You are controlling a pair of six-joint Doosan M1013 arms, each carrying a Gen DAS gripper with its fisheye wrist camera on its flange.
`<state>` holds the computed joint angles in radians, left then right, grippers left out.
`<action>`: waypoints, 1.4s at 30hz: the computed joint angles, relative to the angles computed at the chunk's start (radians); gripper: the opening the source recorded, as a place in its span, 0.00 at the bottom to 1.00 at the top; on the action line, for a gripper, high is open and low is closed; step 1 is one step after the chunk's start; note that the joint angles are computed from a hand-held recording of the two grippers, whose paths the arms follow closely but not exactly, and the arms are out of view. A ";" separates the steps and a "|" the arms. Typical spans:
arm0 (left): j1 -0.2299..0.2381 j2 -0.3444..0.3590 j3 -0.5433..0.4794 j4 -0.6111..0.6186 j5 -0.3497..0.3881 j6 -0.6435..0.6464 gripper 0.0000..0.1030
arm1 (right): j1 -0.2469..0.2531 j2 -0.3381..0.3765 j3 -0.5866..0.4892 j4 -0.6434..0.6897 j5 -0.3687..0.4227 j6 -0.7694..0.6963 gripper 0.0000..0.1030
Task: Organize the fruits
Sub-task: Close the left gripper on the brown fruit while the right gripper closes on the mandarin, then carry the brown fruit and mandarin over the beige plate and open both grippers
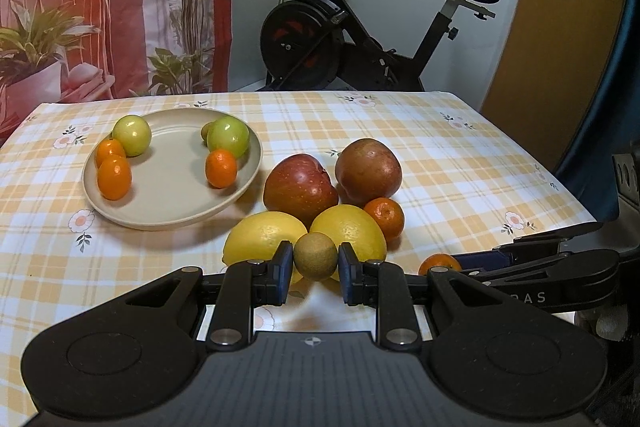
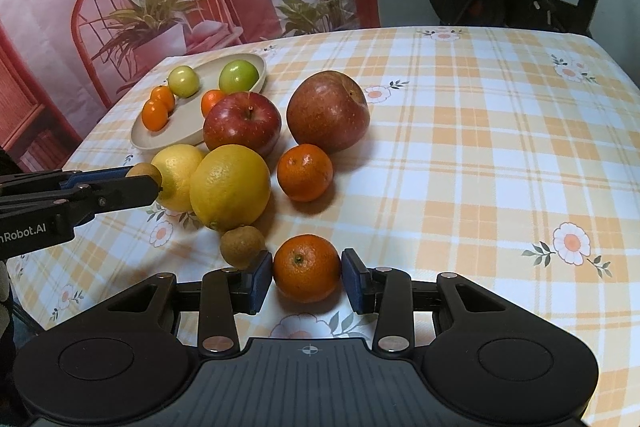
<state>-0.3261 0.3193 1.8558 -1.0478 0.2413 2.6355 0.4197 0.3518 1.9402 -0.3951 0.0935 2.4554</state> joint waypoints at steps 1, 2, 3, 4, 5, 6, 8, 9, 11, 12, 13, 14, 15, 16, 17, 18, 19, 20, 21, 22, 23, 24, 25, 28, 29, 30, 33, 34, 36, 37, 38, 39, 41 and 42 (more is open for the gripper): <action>0.000 0.000 0.000 -0.003 0.001 0.002 0.25 | 0.000 0.000 0.000 0.001 0.000 0.000 0.34; 0.000 0.000 0.001 -0.003 0.000 0.003 0.25 | 0.000 0.001 0.000 0.008 0.000 -0.006 0.34; 0.000 0.000 0.001 -0.005 -0.001 0.003 0.25 | 0.000 0.001 -0.001 0.014 0.001 -0.011 0.34; 0.000 0.000 0.000 -0.006 -0.001 0.004 0.25 | 0.000 0.001 -0.001 0.018 0.001 -0.015 0.34; 0.000 -0.001 0.002 -0.008 -0.002 0.006 0.25 | -0.001 0.001 -0.001 0.024 0.001 -0.021 0.34; 0.000 -0.001 0.002 -0.011 -0.002 0.008 0.25 | -0.001 0.001 -0.001 0.029 0.001 -0.025 0.34; 0.001 -0.001 0.002 -0.014 -0.002 0.009 0.25 | -0.001 0.001 -0.001 0.024 0.001 -0.020 0.34; 0.002 -0.001 0.002 -0.014 -0.002 0.009 0.25 | -0.001 0.001 -0.001 0.021 0.001 -0.018 0.34; 0.003 -0.002 0.002 -0.020 -0.004 0.013 0.25 | 0.000 0.001 -0.001 0.018 0.001 -0.015 0.34; 0.004 -0.002 0.002 -0.022 -0.004 0.014 0.25 | 0.000 0.001 -0.001 0.018 0.001 -0.015 0.34; 0.005 -0.002 0.002 -0.025 -0.005 0.016 0.25 | -0.001 0.001 -0.001 0.036 0.000 -0.033 0.34; 0.006 -0.002 0.002 -0.027 -0.006 0.018 0.25 | -0.001 0.000 0.000 0.015 -0.001 -0.012 0.33; 0.006 -0.002 0.002 -0.029 -0.007 0.018 0.25 | 0.001 0.000 0.001 -0.046 -0.003 0.047 0.33; 0.008 -0.002 0.001 -0.032 -0.007 0.021 0.25 | 0.002 -0.001 0.000 -0.112 -0.003 0.111 0.33; 0.008 -0.003 0.002 -0.036 -0.009 0.024 0.25 | 0.003 -0.002 0.000 -0.183 -0.002 0.181 0.33; 0.009 -0.003 0.001 -0.040 -0.010 0.029 0.25 | 0.005 -0.003 -0.001 -0.258 0.000 0.253 0.33; 0.011 -0.004 0.001 -0.045 -0.013 0.034 0.25 | 0.006 -0.004 -0.002 -0.319 0.001 0.311 0.33; 0.013 -0.004 0.000 -0.052 -0.015 0.042 0.25 | 0.008 -0.006 -0.003 -0.397 0.003 0.384 0.33; 0.014 -0.004 -0.001 -0.055 -0.017 0.044 0.25 | 0.008 -0.007 -0.006 -0.437 0.006 0.421 0.33; 0.017 -0.004 -0.003 -0.058 -0.019 0.046 0.25 | 0.009 -0.008 -0.009 -0.474 0.008 0.453 0.33; 0.021 -0.004 -0.006 -0.060 -0.021 0.048 0.25 | 0.009 -0.008 -0.013 -0.507 0.011 0.480 0.33; 0.024 -0.004 -0.008 -0.066 -0.025 0.054 0.25 | 0.009 -0.009 -0.017 -0.527 0.014 0.493 0.33; 0.028 -0.004 -0.011 -0.072 -0.028 0.060 0.25 | 0.009 -0.009 -0.023 -0.543 0.016 0.500 0.33; 0.040 -0.003 -0.020 -0.072 -0.038 0.057 0.25 | 0.007 -0.008 -0.043 -0.538 0.021 0.469 0.33; 0.044 -0.002 -0.024 -0.067 -0.043 0.053 0.25 | 0.006 -0.006 -0.052 -0.529 0.023 0.448 0.33; 0.047 -0.002 -0.027 -0.061 -0.048 0.051 0.25 | 0.005 -0.003 -0.063 -0.503 0.025 0.410 0.33; 0.060 0.004 -0.042 -0.025 -0.065 0.025 0.25 | 0.004 0.006 -0.096 -0.436 0.032 0.306 0.33; 0.066 0.008 -0.049 0.007 -0.066 -0.009 0.25 | 0.003 0.011 -0.109 -0.407 0.033 0.265 0.33; 0.078 0.016 -0.065 0.082 -0.060 -0.092 0.25 | 0.001 0.021 -0.137 -0.313 0.032 0.144 0.33; 0.084 0.022 -0.075 0.129 -0.056 -0.144 0.25 | 0.000 0.027 -0.152 -0.262 0.034 0.078 0.33; 0.089 0.028 -0.084 0.170 -0.053 -0.189 0.25 | -0.001 0.035 -0.171 -0.199 0.038 -0.003 0.33; 0.094 0.034 -0.093 0.213 -0.049 -0.236 0.25 | -0.001 0.043 -0.188 -0.140 0.042 -0.077 0.33; 0.101 0.048 -0.111 0.322 -0.040 -0.346 0.25 | -0.005 0.059 -0.222 0.005 0.047 -0.248 0.33; 0.104 0.055 -0.119 0.375 -0.036 -0.400 0.25 | -0.007 0.070 -0.245 0.093 0.054 -0.351 0.33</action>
